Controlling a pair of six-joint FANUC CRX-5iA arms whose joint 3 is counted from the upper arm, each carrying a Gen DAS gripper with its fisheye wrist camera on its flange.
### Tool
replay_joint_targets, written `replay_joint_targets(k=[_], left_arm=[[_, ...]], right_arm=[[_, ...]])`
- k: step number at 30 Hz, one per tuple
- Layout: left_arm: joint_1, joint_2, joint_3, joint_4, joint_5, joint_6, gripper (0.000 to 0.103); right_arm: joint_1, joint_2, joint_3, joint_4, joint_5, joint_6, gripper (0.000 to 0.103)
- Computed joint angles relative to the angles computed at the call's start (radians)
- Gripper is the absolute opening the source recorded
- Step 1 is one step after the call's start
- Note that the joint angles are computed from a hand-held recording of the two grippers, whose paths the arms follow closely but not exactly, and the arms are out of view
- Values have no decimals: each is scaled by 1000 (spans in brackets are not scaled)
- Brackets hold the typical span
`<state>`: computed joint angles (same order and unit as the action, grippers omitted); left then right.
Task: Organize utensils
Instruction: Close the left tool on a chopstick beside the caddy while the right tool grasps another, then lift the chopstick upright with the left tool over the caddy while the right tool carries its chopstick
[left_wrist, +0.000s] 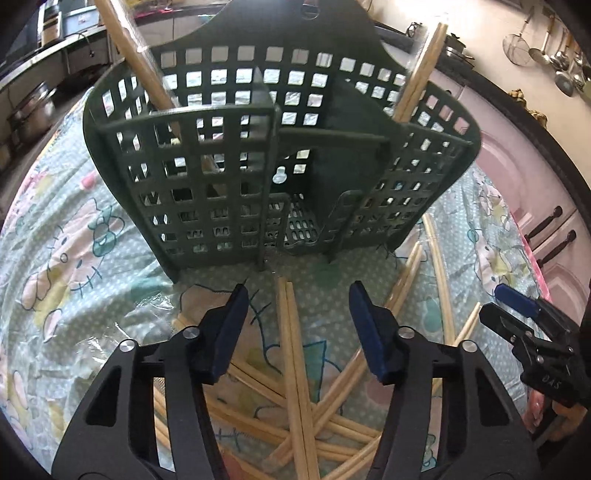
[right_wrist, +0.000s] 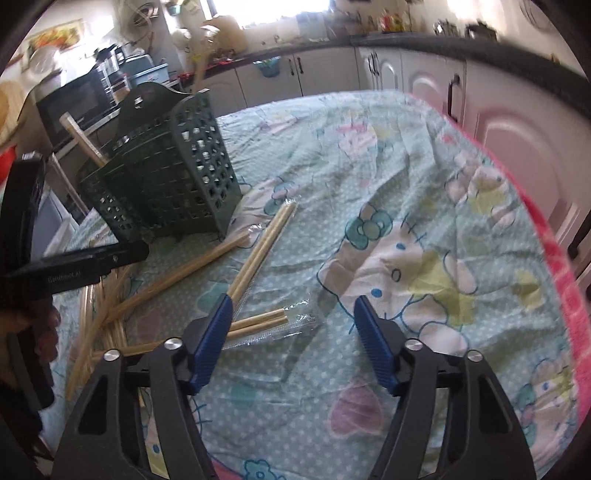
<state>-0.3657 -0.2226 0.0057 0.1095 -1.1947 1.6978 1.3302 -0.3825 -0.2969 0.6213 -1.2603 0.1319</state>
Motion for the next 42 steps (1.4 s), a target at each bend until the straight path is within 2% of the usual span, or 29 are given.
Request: replay_joint_targets(k=[2,4,6,8,11,16,19,30,41,42], left_arm=[[3,2,-3,1,1,2,42],[5,6,-3,2,0,8,38],[7,9,-3,1,-2,13,32],[6,11,-2,-3,-5,21,26],[-4,21,9,-20,-10,42,19],[-5,28,14,-29,-12,56,8],[-7,31,11,-20,-2,56,7],[90,-66,-64,106,34,-37,6],[148,-148,-60,171,59,-83,6],[153,-157,-59,178,65,-86,3]], right_arm=[[-17,-3,0,-31,22,-2,52],[-22,-8,-7,-39,35,-13,50],[-25,-13,-12,-40,42,-22,43],[-28,-14,-10,-48,46,-16,30],[-16,-7,-9,-40,26,-7,20],[-6,-16,-20,-30,28,-14,7],[7,-18,-22,-14,18,-20,5],[75,-12,16,107,-1,1,4],[118,34,98,192,17,71,4],[122,38,107,198,20,77,4]])
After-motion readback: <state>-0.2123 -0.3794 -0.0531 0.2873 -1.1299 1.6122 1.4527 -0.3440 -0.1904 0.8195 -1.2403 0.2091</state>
